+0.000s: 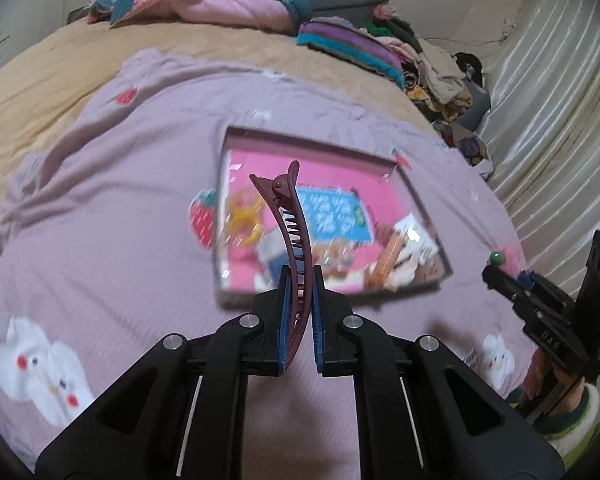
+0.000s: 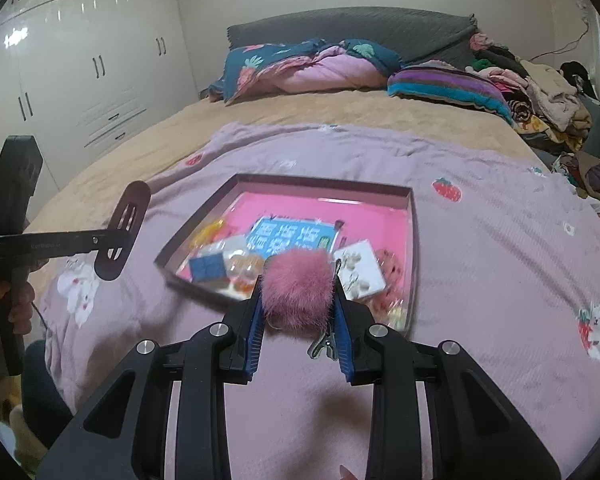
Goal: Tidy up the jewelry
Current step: 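Carry the maroon clip and pompom keychain into the tray and release both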
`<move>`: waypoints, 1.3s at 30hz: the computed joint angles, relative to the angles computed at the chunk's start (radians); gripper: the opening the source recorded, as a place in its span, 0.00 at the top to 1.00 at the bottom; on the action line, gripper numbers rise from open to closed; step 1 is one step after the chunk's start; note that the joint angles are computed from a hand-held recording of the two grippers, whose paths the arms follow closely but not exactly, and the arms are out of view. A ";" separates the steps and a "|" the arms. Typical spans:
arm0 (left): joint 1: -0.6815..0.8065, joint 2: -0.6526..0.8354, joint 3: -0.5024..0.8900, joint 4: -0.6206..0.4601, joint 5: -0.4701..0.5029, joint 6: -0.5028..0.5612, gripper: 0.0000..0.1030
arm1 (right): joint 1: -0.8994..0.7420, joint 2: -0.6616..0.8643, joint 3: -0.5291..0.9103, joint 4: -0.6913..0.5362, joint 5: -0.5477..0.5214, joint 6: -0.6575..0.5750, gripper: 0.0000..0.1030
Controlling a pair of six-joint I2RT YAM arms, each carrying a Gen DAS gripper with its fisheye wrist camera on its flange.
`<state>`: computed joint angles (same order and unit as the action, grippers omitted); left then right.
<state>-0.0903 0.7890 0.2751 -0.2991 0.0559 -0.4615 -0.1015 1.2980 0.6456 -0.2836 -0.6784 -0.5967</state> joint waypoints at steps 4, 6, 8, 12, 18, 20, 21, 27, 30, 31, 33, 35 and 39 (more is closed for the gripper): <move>0.005 0.147 0.055 0.102 0.010 0.017 0.97 | 0.012 0.046 0.043 0.042 0.010 0.043 0.72; -0.002 0.192 0.071 0.133 0.004 0.015 0.97 | 0.019 0.075 0.070 0.062 0.021 0.064 0.72; -0.002 0.258 0.092 0.179 -0.001 0.018 0.97 | 0.029 0.106 0.096 0.076 0.035 0.082 0.72; -0.006 0.353 0.108 0.254 -0.002 0.019 0.97 | 0.057 0.158 0.130 0.111 0.073 0.099 0.72; -0.021 0.501 0.112 0.362 -0.004 0.017 0.97 | 0.110 0.249 0.165 0.149 0.132 0.121 0.72; -0.028 0.547 0.113 0.397 -0.007 0.016 0.97 | 0.125 0.278 0.170 0.166 0.150 0.124 0.72; -0.033 0.562 0.115 0.407 -0.009 0.013 0.97 | 0.132 0.291 0.171 0.174 0.158 0.126 0.72; -0.042 0.650 0.113 0.476 -0.009 0.011 0.97 | 0.172 0.372 0.190 0.193 0.197 0.125 0.71; -0.046 0.682 0.119 0.492 -0.013 0.010 0.97 | 0.188 0.407 0.196 0.208 0.214 0.132 0.70; -0.047 0.689 0.120 0.494 -0.011 0.009 0.97 | 0.192 0.418 0.196 0.216 0.220 0.137 0.70; -0.048 0.699 0.126 0.493 -0.011 0.007 0.97 | 0.200 0.435 0.200 0.219 0.225 0.140 0.66; -0.050 0.707 0.131 0.489 -0.014 0.008 0.96 | 0.203 0.440 0.191 0.238 0.236 0.149 0.56; -0.052 0.703 0.137 0.476 -0.018 0.011 0.95 | 0.191 0.413 0.164 0.257 0.219 0.158 0.41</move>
<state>-0.1420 1.4923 0.4120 0.1767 0.0377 -0.4510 0.0898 1.7112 0.8091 -0.0262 -0.4598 -0.4383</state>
